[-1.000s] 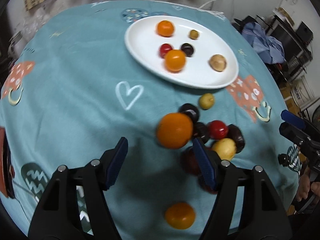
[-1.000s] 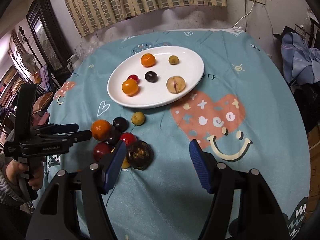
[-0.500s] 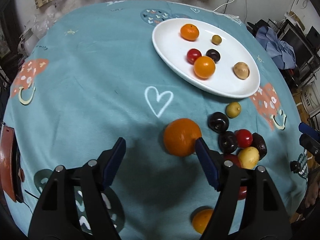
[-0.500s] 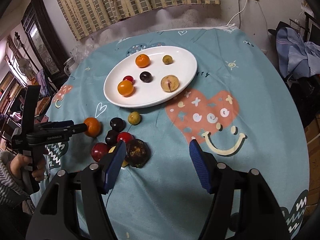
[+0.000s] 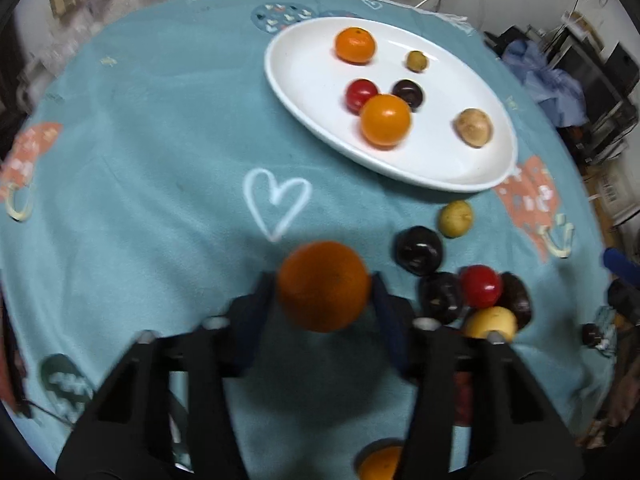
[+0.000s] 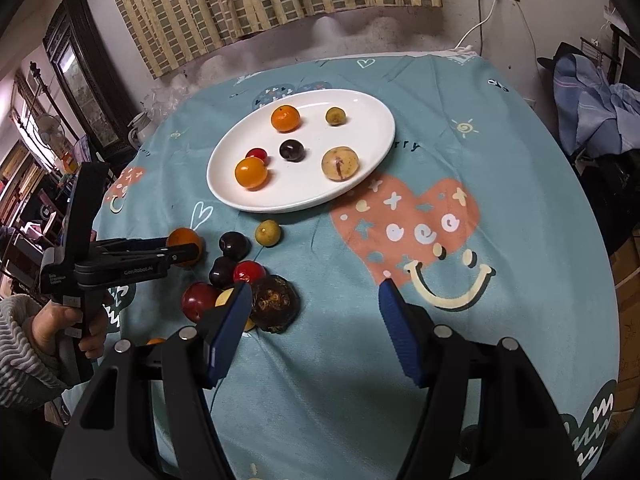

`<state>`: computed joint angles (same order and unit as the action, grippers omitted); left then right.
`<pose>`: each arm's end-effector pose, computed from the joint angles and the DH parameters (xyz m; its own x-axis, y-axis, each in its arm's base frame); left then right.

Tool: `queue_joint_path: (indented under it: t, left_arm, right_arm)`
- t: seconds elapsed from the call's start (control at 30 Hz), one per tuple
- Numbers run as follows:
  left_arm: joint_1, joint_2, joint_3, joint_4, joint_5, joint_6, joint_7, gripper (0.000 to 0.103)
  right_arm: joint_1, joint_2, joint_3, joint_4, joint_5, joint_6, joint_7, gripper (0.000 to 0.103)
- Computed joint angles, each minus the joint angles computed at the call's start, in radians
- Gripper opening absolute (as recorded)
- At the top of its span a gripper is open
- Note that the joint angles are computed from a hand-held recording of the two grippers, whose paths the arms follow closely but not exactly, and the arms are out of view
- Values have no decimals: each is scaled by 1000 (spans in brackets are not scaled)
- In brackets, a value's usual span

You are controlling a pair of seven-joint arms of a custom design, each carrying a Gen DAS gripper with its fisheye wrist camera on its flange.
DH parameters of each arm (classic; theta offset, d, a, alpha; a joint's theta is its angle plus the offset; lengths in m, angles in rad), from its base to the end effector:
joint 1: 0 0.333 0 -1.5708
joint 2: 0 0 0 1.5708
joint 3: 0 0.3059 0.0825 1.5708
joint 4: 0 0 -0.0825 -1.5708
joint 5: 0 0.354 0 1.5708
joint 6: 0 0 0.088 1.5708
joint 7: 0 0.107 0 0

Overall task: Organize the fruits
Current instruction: 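Grasp a large orange with the left tool while the right tool grasps the mangosteen, then place the orange and mangosteen on the white plate with both tools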

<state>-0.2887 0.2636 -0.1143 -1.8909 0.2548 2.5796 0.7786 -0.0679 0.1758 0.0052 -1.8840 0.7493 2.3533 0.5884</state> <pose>0.5743 -0.2442 0.4200 0.1762 -0.9720 0.1552 -0.8845 -0.2255 -0.4083 0.6023 -0.0285 0.4526 0.4933 -0.8382 -0.2325 -0.7682 -0.2944 -0.5685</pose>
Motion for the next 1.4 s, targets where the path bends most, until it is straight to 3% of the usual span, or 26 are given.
queue_joint_path:
  t: [0.3, 0.5, 0.63, 0.77, 0.97, 1.27, 1.4]
  left_arm:
    - [4, -66, -8, -76, 13, 27, -36, 46]
    - [22, -102, -22, -128, -3, 40, -65, 46]
    - [28, -102, -28, -130, -8, 41, -70, 46]
    - [28, -91, -33, -113, -13, 42, -55, 46]
    - [22, -83, -32, -97, -18, 40, -33, 46]
    - [24, -85, -33, -115, -41, 45, -35, 46]
    - [23, -72, -33, -110, -52, 46, -26, 46]
  right_arm:
    - [17, 100, 29, 84, -103, -129, 50, 66]
    - [7, 178, 42, 165, -134, -134, 159, 66]
    - [6, 133, 44, 101, -146, 57, 155, 66]
    - [-30, 139, 59, 124, -122, -25, 125, 66]
    - [-2, 168, 55, 125, -183, 17, 153, 65]
    - [8, 189, 78, 123, -246, 44, 131, 46]
    - [5, 189, 83, 123, -256, 51, 125, 45]
